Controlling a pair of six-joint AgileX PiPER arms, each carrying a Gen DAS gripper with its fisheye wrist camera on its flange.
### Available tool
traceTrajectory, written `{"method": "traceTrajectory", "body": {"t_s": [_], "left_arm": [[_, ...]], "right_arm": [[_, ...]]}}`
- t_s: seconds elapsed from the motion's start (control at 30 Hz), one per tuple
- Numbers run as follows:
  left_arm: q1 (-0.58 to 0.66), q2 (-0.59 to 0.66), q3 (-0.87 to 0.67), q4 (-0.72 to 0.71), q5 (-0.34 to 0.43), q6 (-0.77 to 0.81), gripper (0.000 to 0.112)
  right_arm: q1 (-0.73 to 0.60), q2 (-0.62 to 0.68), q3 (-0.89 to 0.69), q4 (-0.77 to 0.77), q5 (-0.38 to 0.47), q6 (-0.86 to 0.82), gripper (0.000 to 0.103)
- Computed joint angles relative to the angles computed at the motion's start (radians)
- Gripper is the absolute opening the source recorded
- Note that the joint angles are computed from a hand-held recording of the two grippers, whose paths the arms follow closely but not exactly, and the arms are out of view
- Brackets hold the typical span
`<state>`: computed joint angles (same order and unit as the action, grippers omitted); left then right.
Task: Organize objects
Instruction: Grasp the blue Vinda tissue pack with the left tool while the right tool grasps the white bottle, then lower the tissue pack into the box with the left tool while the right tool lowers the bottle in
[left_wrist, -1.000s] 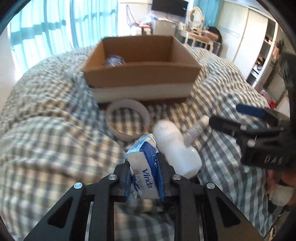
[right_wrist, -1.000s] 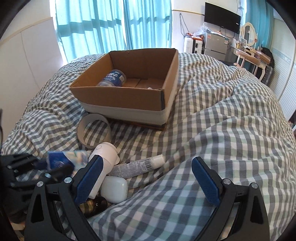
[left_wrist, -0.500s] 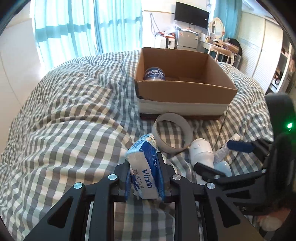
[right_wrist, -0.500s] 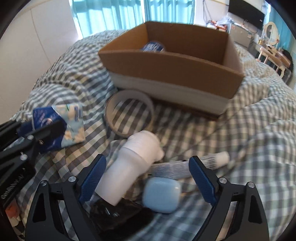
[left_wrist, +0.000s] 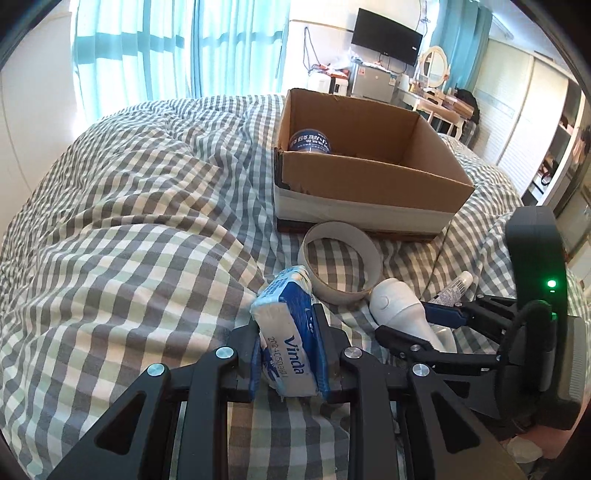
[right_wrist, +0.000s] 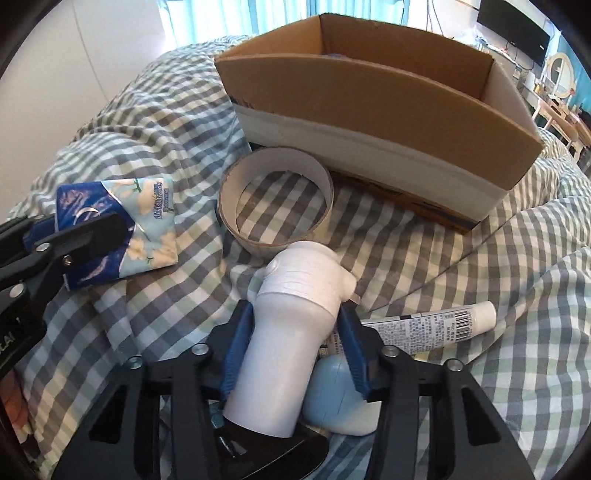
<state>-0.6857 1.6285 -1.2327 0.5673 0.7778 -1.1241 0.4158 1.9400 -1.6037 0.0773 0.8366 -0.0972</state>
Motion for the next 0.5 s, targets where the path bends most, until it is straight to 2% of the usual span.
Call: {"method": "traceTrajectory", "body": {"t_s": [0.27, 0.5], "left_arm": [[-0.055, -0.025, 0.000, 0.052, 0.046, -0.066, 0.023], [-0.116, -0.039, -0.034, 0.077, 0.092, -0.083, 0.023]], "right_arm": [[0.000, -0.130, 0.111, 0.011, -0.075, -0.014, 0.044], [-0.008, -0.220, 0.130, 0.018, -0.088, -0.017, 0.044]]}}
